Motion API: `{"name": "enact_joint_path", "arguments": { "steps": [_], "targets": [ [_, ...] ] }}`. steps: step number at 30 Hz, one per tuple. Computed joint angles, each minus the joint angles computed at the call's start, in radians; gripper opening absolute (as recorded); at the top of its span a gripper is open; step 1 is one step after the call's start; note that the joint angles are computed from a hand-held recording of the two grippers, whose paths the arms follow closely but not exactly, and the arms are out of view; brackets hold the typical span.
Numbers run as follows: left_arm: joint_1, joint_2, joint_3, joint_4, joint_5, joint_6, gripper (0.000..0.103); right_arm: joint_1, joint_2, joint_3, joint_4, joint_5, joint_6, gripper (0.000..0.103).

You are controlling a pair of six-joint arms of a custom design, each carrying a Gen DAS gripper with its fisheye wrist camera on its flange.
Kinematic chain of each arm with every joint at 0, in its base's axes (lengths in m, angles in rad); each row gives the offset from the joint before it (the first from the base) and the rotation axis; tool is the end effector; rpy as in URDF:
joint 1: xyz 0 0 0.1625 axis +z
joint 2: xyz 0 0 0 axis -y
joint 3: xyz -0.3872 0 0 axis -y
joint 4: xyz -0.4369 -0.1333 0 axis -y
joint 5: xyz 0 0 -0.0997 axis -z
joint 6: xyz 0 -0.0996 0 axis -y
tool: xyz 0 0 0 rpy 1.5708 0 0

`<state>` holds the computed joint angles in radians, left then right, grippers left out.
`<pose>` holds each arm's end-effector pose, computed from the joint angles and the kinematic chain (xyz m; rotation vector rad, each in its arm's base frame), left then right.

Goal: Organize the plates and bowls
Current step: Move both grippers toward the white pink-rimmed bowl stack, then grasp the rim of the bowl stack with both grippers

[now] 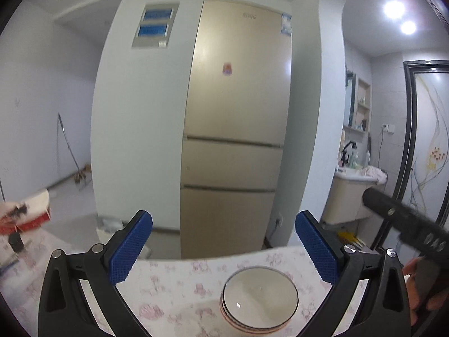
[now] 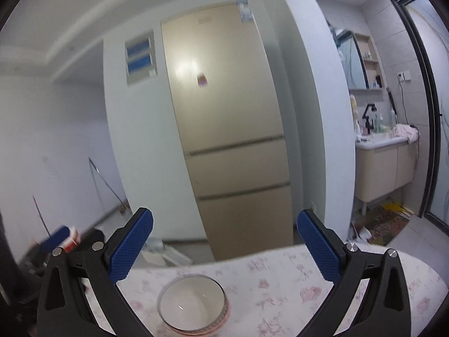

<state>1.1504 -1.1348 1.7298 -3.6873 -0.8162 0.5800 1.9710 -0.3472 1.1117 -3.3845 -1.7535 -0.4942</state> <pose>-0.0620 -0.6325 0.3646 0.2634 1.8759 -1.6257 0.4232 -0.7048 0.0295 0.9787 -2.3526 1.4599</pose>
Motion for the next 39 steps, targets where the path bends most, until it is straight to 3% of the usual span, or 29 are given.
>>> {"name": "enact_joint_path", "arguments": {
  "steps": [4, 8, 11, 18, 28, 33, 36, 38, 39],
  "targets": [
    [0.039, -0.019, -0.010, 0.214, -0.021, -0.197, 0.103, -0.016, 0.027, -0.049, 0.121, -0.029, 0.055, 0.103],
    [0.060, 0.018, -0.050, 0.279, 0.013, -0.191, 0.103, -0.031, 0.053, -0.094, 0.219, -0.046, 0.068, 0.103],
    [0.078, 0.041, -0.086, 0.379, 0.057, -0.252, 0.103, -0.047, 0.074, -0.143, 0.348, -0.060, 0.092, 0.103],
    [0.136, 0.052, -0.135, 0.627, 0.016, -0.462, 0.103, -0.086, 0.087, -0.214, 0.623, -0.018, 0.241, 0.103],
    [0.165, 0.059, -0.163, 0.793, 0.028, -0.553, 0.102, -0.117, 0.115, -0.297, 0.875, 0.021, 0.358, 0.103],
    [0.202, 0.034, -0.176, 0.912, -0.100, -0.667, 0.087, -0.140, 0.146, -0.361, 1.000, 0.094, 0.437, 0.086],
    [0.231, 0.028, -0.190, 0.971, -0.197, -0.731, 0.075, -0.144, 0.154, -0.376, 1.040, 0.113, 0.439, 0.075],
    [0.243, 0.030, -0.203, 1.006, -0.238, -0.761, 0.061, -0.148, 0.162, -0.394, 1.073, 0.125, 0.452, 0.070],
    [0.248, 0.030, -0.207, 1.019, -0.254, -0.772, 0.059, -0.151, 0.165, -0.399, 1.087, 0.135, 0.463, 0.067]
  ]
}}
